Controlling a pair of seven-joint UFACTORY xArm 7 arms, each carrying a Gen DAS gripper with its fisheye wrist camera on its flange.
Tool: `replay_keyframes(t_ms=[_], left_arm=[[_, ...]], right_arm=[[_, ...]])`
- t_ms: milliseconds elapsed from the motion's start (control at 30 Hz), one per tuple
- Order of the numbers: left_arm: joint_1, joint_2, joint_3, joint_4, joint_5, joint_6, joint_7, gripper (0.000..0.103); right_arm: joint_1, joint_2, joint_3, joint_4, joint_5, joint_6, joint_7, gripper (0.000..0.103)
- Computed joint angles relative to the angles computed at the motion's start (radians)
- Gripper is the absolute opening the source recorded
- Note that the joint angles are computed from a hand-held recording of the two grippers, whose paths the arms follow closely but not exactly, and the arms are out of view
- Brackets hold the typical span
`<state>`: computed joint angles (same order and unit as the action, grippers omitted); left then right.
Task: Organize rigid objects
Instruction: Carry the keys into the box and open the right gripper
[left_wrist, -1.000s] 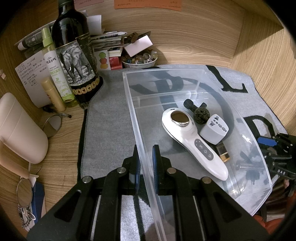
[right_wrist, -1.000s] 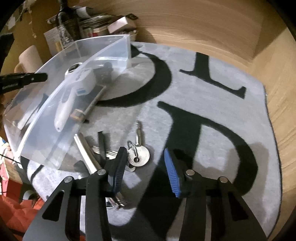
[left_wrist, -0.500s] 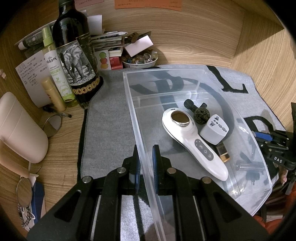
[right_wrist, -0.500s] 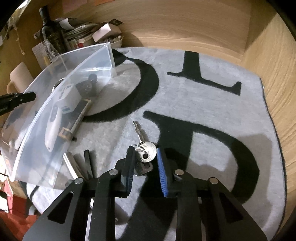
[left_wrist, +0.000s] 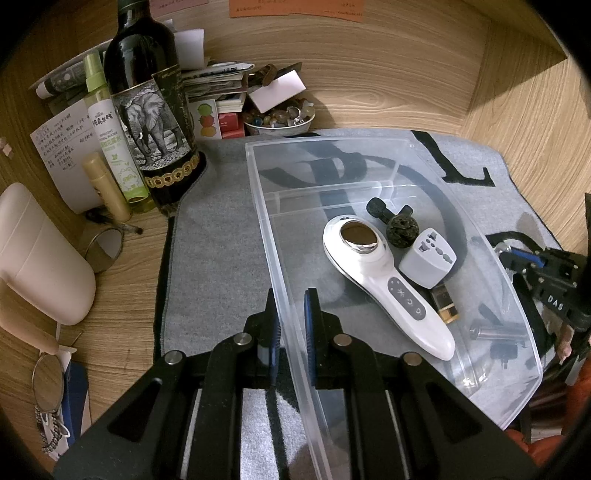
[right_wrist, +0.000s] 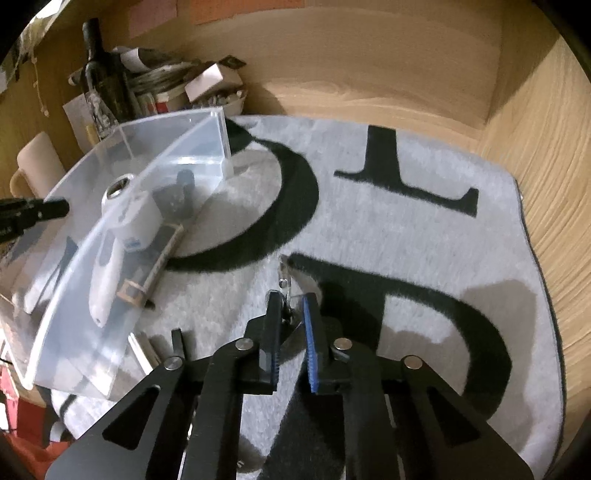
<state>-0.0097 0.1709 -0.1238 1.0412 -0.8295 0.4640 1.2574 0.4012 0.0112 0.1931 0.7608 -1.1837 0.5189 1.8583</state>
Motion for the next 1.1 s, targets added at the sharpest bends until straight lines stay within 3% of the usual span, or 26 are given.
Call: replay_keyframes(t_ms=[700, 1100], left_arm=[[-0.001, -0.002, 0.000, -0.003, 0.001, -0.003, 0.000, 0.010], [0.000, -0.002, 0.000, -0.002, 0.000, -0.002, 0.001, 0.010]], right_arm=[[-0.002, -0.100, 0.061, 0.083, -0.111, 0.140, -0.020, 0.007], [0.033, 0.050, 0.029, 0.287, -0.236, 0.059, -0.054, 0.007]])
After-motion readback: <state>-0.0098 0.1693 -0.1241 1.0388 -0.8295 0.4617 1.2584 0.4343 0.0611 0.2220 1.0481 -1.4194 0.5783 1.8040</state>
